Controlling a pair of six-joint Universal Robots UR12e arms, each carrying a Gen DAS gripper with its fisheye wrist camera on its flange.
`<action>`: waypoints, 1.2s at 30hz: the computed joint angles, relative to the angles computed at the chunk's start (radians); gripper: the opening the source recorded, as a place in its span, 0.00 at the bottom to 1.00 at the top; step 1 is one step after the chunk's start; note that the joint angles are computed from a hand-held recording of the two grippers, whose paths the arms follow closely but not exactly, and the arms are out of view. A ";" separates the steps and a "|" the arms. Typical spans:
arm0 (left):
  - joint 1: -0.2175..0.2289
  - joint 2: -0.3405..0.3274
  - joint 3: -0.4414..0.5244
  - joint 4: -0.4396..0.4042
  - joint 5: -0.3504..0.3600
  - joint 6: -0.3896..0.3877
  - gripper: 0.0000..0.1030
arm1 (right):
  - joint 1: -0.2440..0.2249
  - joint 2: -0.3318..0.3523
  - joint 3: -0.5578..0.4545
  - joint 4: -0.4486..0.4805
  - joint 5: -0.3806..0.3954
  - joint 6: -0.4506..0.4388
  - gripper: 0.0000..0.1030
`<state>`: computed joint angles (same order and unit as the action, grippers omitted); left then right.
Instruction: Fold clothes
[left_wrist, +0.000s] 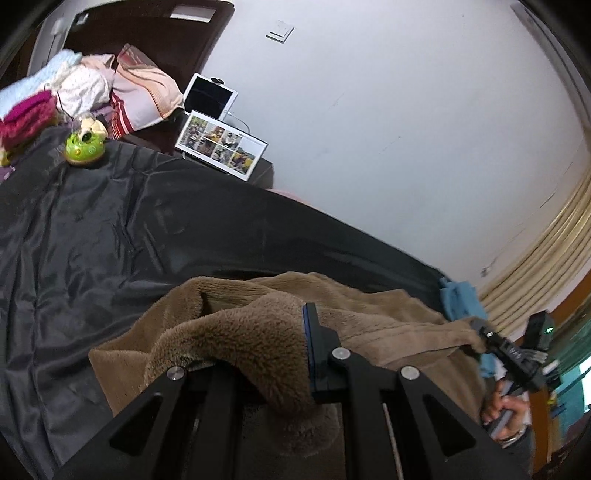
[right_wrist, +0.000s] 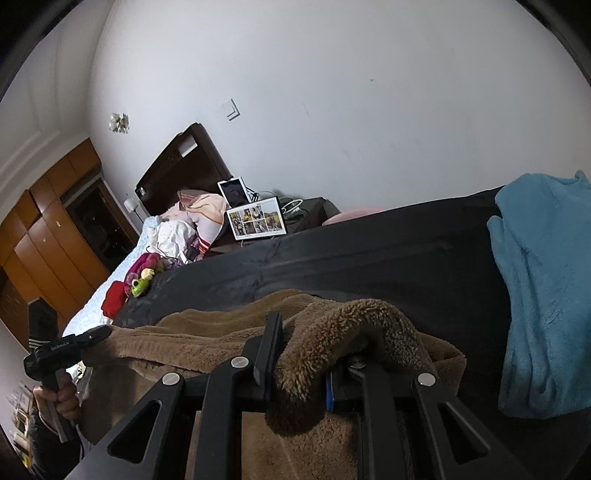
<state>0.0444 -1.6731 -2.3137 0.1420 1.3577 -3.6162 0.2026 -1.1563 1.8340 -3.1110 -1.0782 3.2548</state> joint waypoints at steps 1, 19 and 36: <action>-0.008 -0.003 0.004 -0.007 0.025 0.008 0.12 | 0.003 0.003 -0.004 0.004 -0.009 -0.004 0.20; -0.040 -0.052 0.062 -0.127 0.156 0.030 0.13 | 0.058 0.039 -0.067 0.114 -0.198 -0.054 0.21; 0.114 -0.074 0.023 0.078 -0.301 -0.317 0.66 | 0.022 0.020 -0.052 0.031 -0.020 0.028 0.69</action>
